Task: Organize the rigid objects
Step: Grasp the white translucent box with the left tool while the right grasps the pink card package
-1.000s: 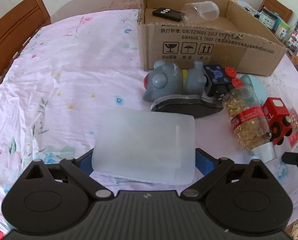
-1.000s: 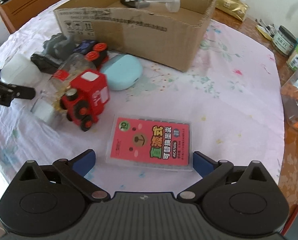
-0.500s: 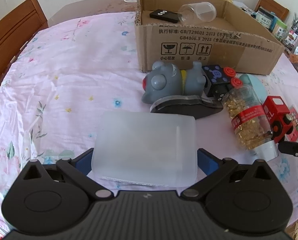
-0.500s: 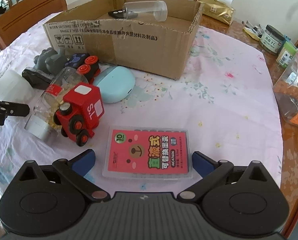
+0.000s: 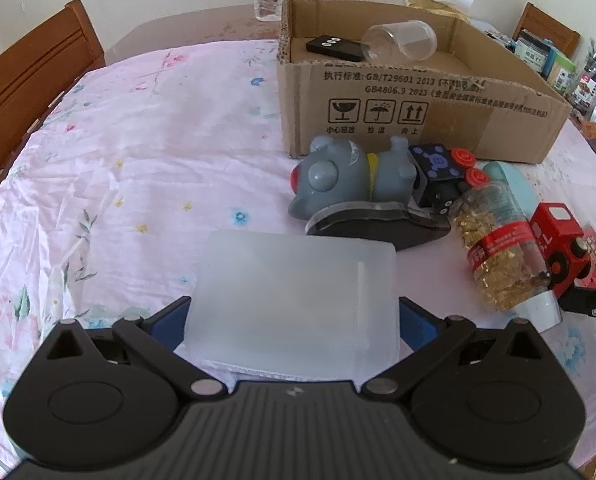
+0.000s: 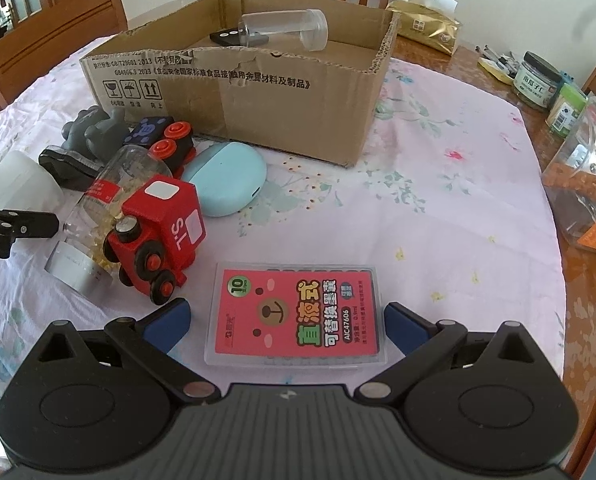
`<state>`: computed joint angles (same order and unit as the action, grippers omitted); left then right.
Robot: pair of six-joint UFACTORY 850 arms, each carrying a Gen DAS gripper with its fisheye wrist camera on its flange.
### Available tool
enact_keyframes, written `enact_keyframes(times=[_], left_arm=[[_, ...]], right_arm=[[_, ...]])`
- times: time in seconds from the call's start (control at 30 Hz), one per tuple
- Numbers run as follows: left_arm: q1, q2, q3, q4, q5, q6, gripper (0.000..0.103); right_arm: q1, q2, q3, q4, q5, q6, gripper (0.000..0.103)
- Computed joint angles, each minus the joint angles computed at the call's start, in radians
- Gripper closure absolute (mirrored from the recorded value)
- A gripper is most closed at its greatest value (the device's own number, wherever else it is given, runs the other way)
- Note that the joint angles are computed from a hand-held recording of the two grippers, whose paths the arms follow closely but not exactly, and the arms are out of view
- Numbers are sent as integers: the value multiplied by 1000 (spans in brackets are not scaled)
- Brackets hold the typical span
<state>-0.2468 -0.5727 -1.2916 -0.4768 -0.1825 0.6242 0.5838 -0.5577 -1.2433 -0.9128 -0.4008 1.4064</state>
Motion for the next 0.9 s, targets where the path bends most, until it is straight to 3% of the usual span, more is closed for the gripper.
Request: enact_keyframes(times=[0.1,0.23,0.57,0.9], left_arm=[[-6,9,8,123,19,-89,2],[5,12,7,-49,1,108,5],[12,-2,-16,-109,-41,177,10],[11,-1,-23,-90,-43,170,14]], right_arm=[[3,1,5,-31,-2,38,0],[8,4,15,-92,-1,105,0],[15,22,51,-234,8,240,3],[15,16,32,-181,-17,235,7]])
